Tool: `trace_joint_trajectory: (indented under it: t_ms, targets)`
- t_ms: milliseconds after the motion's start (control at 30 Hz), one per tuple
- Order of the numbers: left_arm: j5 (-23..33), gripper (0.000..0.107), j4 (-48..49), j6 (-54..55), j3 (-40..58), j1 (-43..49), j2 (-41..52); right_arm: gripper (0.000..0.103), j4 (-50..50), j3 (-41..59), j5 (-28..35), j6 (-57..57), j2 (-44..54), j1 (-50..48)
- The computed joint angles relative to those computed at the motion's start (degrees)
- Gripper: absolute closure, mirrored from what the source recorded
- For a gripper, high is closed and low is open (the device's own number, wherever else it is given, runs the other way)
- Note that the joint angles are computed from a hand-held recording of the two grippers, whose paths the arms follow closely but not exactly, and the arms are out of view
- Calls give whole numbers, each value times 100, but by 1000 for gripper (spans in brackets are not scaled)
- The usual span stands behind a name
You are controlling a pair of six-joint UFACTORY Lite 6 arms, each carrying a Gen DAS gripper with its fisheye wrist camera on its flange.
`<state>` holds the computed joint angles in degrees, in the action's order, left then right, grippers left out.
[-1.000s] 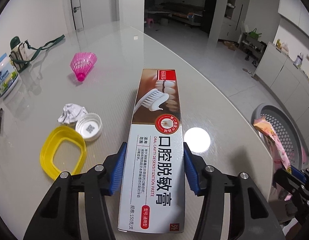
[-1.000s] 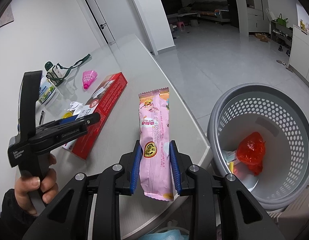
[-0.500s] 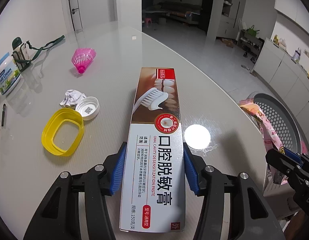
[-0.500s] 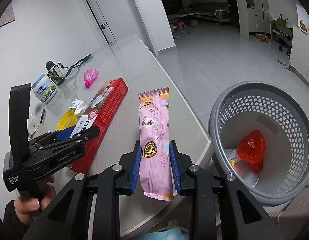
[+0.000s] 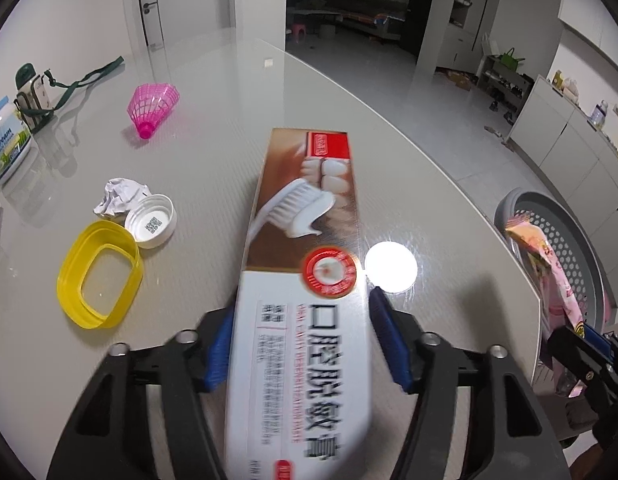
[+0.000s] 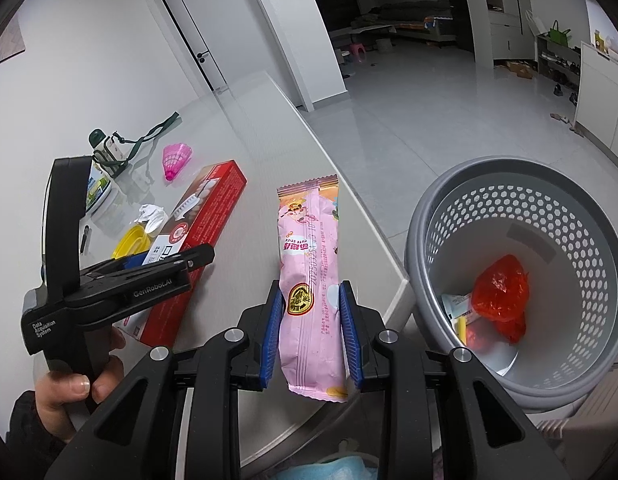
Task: Collect trash
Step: 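Grasp the red toothpaste box with the left tool while the right tool holds the wrapper, then carry both items over the basket and open both tools to drop them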
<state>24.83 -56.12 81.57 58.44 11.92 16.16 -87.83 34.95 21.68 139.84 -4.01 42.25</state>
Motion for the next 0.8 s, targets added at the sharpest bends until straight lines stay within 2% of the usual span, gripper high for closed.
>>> trace_joint_trajectory:
  t_ms: [233, 467, 667, 800]
  targets:
    - [218, 56, -291, 386, -237, 163, -282, 76, 51, -24, 30, 1, -46, 11]
    - [473, 56, -514, 681, -881, 119, -1183, 76, 195, -267, 139, -106, -378, -30]
    - [622, 56, -484, 381, -1301, -390, -1837, 76, 773, -883, 299, -649, -1211, -232]
    - [557, 56, -498, 7, -1552, -1051, -2180, 76, 1583, -1560, 481, -1488, -2206, -540]
